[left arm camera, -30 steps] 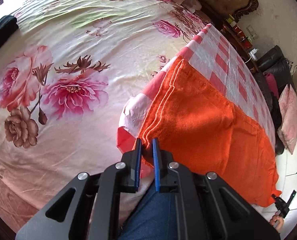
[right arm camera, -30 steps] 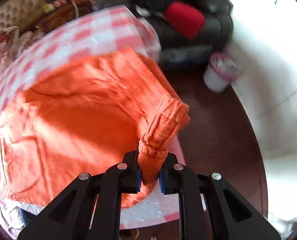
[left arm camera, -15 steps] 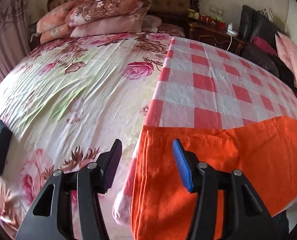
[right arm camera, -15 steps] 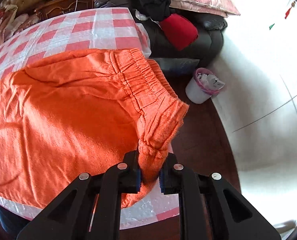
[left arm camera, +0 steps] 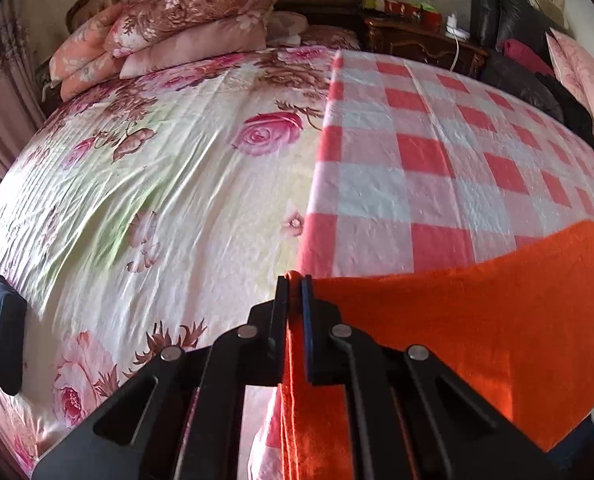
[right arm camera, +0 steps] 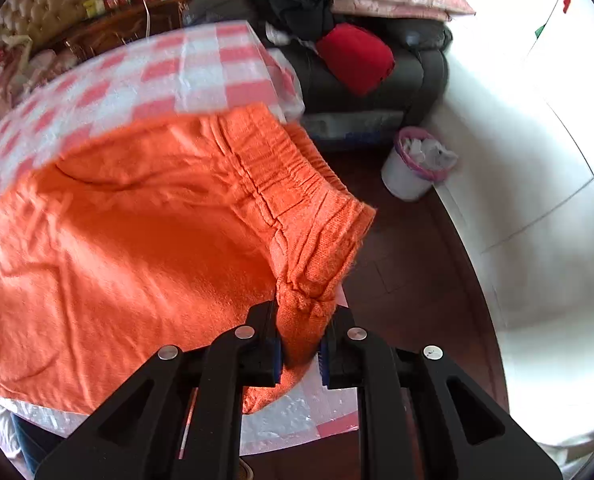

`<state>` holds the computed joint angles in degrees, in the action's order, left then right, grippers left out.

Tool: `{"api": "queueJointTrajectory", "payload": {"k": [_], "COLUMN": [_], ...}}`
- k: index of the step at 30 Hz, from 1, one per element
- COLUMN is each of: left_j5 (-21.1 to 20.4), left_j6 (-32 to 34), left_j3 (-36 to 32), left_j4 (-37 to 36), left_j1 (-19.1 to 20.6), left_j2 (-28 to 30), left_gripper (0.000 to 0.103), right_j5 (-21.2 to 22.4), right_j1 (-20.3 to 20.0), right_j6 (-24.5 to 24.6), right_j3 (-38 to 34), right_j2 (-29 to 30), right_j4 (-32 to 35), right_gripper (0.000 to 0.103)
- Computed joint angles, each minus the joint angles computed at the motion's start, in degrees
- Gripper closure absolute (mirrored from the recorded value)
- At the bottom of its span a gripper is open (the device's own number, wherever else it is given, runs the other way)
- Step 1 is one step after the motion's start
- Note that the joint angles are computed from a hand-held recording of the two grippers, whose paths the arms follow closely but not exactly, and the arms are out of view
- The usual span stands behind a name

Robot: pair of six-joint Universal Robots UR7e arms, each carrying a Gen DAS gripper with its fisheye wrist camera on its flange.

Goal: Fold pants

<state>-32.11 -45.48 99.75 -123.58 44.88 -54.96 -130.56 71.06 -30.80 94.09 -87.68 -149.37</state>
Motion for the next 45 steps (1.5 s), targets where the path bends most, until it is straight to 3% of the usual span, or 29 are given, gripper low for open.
{"api": "queueJointTrajectory", "payload": {"k": [5,10,13,15,16,17,20,23,24,26,28,29,31,33,35,38,41,45], "left_j5": [0.8,0.4,0.8,1.5,1.5,1.6,5.2,7.4,7.4,6.4,3.4,1.2,-1.8,-4.9,-7.4,-14.4,-20.3,-31.7], "left_j6": [-1.2,-2.4,-3.8,-5.6,-6.3,-7.2,-11.3,-11.9,-10.2,-7.8,-4.3,-2.5,0.2,3.5,5.5,10.8,16.1,30.3], "left_j3": [-2.5,-2.3,-2.3,-2.1,-1.8,-1.4,1.2,3.8,5.2,6.3,7.0,6.9,6.0,4.2,2.0,-1.9,-7.3,-19.5], "left_j4": [4.1,3.5,4.3,4.3,3.8,3.3,2.4,-1.2,-5.1,-9.5,-16.1,-18.8,-21.8,-24.3,-26.8,-33.3,-34.9,-32.1], "left_j1": [1.4,1.5,1.4,1.3,1.3,1.2,-1.1,-4.5,-6.1,-8.5,-10.6,-11.4,-12.5,-13.3,-13.7,-14.0,-15.2,-17.4], "left_j2": [2.3,2.1,2.2,2.2,2.1,1.8,0.3,-0.5,-0.5,0.3,2.1,3.4,6.0,9.1,12.2,16.8,21.5,31.0], "left_gripper": [0.097,0.096,0.096,0.090,0.080,0.063,0.048,0.032,0.030,0.026,0.024,0.024,0.024,0.024,0.024,0.024,0.024,0.024], "right_j5": [1.5,7.4,13.4,17.5,20.7,23.1,29.6,29.2,29.5,28.2,25.3,23.0,18.7,24.0,26.5,23.5,19.2,26.2], "right_j1": [-1.2,-4.1,-6.7,-8.5,-9.9,-11.0,-13.4,-13.0,-12.8,-11.7,-10.0,-9.0,-7.2,-5.3,-3.3,-3.4,-6.9,-10.0], "right_j6": [0.9,3.2,8.2,11.4,13.9,15.8,18.3,16.6,16.0,14.8,12.5,11.7,10.6,5.2,-0.4,0.8,5.6,4.5], "right_j3": [0.7,0.7,-2.2,-4.0,-5.4,-6.2,-9.3,-13.7,-15.0,-16.6,-18.5,-19.5,-21.3,-21.3,-19.2,-20.9,-22.2,-19.0], "right_j2": [-0.5,-2.2,-3.3,-3.9,-4.4,-4.8,-4.9,-2.4,-1.6,0.1,2.1,3.2,5.3,4.4,2.9,4.8,7.0,4.4], "right_j4": [1.9,4.5,10.8,12.8,14.0,14.2,15.9,22.9,25.2,26.4,28.5,29.7,30.7,28.6,23.0,23.6,28.1,25.9], "right_gripper": [0.089,0.089,0.077,0.063,0.057,0.057,0.057,0.048,0.041,0.039,0.045,0.072,0.095,0.098,0.098,0.097,0.095,0.095]}}
